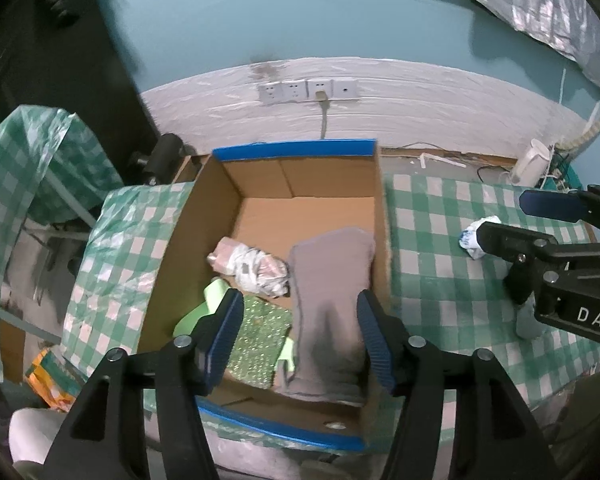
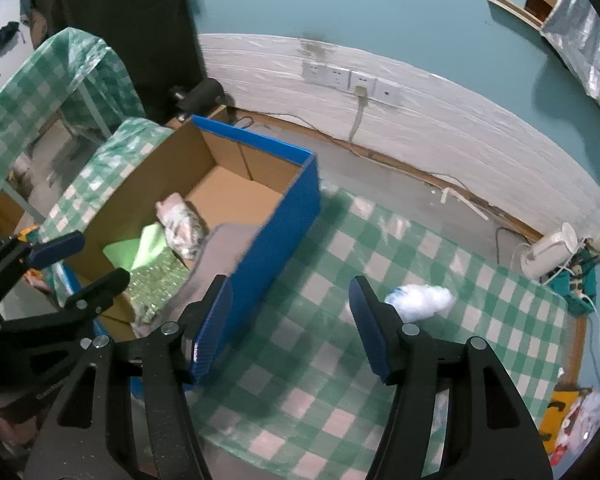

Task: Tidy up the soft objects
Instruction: 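Move both tools back over the black cloth and light blue sock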

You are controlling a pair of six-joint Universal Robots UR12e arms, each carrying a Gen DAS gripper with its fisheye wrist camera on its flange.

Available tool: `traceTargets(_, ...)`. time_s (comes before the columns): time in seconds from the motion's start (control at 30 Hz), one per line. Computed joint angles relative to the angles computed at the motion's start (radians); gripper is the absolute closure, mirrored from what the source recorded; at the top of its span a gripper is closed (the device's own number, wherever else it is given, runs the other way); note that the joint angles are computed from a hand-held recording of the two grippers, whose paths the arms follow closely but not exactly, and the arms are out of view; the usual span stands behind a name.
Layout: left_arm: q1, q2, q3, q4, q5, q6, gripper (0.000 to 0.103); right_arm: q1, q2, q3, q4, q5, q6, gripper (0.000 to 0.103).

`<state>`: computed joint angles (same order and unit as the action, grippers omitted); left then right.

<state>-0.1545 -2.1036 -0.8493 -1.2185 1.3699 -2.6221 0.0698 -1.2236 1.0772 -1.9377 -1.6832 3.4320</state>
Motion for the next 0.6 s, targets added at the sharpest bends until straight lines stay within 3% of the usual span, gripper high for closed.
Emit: traceTargets(0.6, -0.059, 0.035, -0.055, 0.002, 0.003, 0.088, 0.036, -0.069, -0.133, 0.197, -0.026, -0.016, 0.078, 0.036)
